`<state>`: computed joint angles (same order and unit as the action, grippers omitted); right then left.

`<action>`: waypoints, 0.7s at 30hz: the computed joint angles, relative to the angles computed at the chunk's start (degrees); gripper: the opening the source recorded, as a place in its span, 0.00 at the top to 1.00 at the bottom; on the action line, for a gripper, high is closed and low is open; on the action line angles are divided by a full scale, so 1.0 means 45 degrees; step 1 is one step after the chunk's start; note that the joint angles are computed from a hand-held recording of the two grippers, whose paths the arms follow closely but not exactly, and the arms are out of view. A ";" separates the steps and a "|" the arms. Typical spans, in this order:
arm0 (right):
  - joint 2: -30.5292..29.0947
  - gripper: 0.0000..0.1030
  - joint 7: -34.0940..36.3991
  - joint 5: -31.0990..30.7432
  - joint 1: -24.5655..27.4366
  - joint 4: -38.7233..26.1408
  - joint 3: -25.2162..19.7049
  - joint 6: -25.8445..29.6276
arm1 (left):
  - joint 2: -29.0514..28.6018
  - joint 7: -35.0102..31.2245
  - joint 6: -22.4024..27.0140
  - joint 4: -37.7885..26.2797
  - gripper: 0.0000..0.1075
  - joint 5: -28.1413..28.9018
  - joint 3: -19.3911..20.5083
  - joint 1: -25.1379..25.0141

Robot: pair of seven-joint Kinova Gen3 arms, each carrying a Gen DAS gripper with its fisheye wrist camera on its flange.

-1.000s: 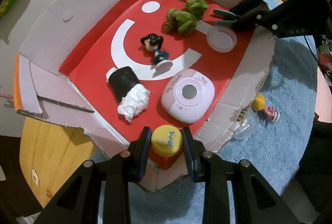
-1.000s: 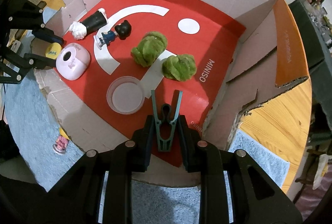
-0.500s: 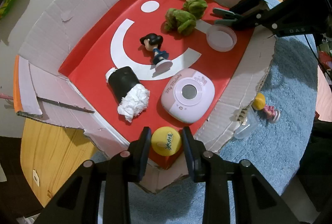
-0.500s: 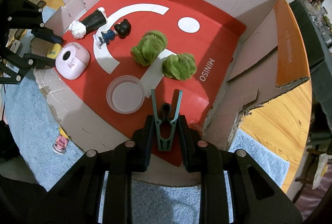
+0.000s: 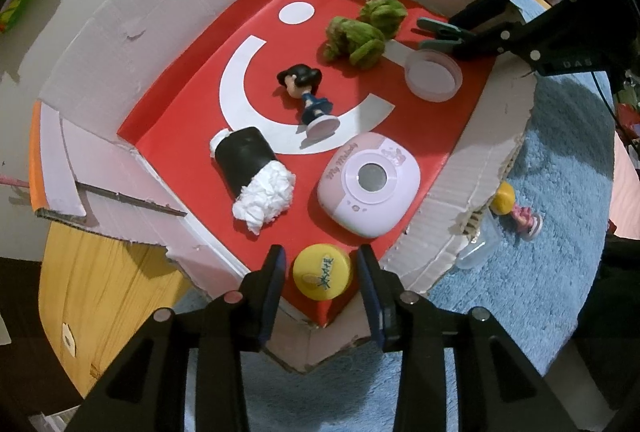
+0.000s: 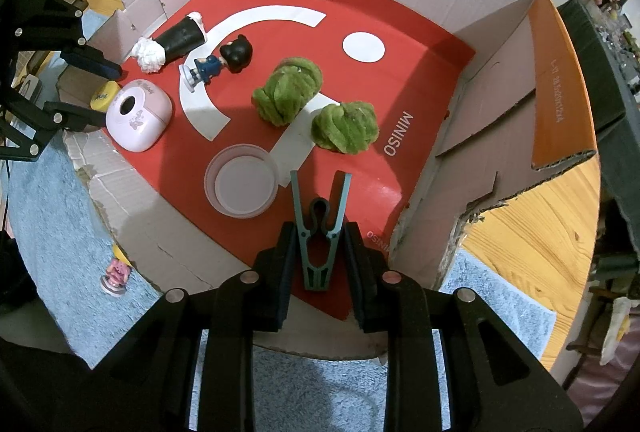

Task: Organize objects
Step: 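Lower the yellow lid and clothespin into the box and open both grippers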

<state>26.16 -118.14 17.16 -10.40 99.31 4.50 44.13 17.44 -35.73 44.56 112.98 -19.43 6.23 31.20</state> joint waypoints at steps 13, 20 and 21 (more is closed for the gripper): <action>-0.0077 0.77 0.0007 0.0045 -0.0096 -0.0082 -0.0058 0.0159 | -0.0720 0.0220 0.0261 0.0300 0.63 -0.0011 0.0168 -0.0169; -0.0242 0.76 0.0200 0.0017 0.0016 0.0015 -0.0092 0.0184 | -0.1147 0.0323 0.0538 0.0414 0.61 -0.0027 0.0315 -0.0324; -0.0268 0.76 0.0213 0.0034 0.0007 0.0015 -0.0091 0.0202 | -0.1222 0.0329 0.0551 0.0445 0.61 -0.0016 0.0338 -0.0361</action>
<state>24.95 -117.18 17.31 -10.37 99.37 4.09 45.04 11.94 -34.25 47.04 114.99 -19.50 7.75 29.58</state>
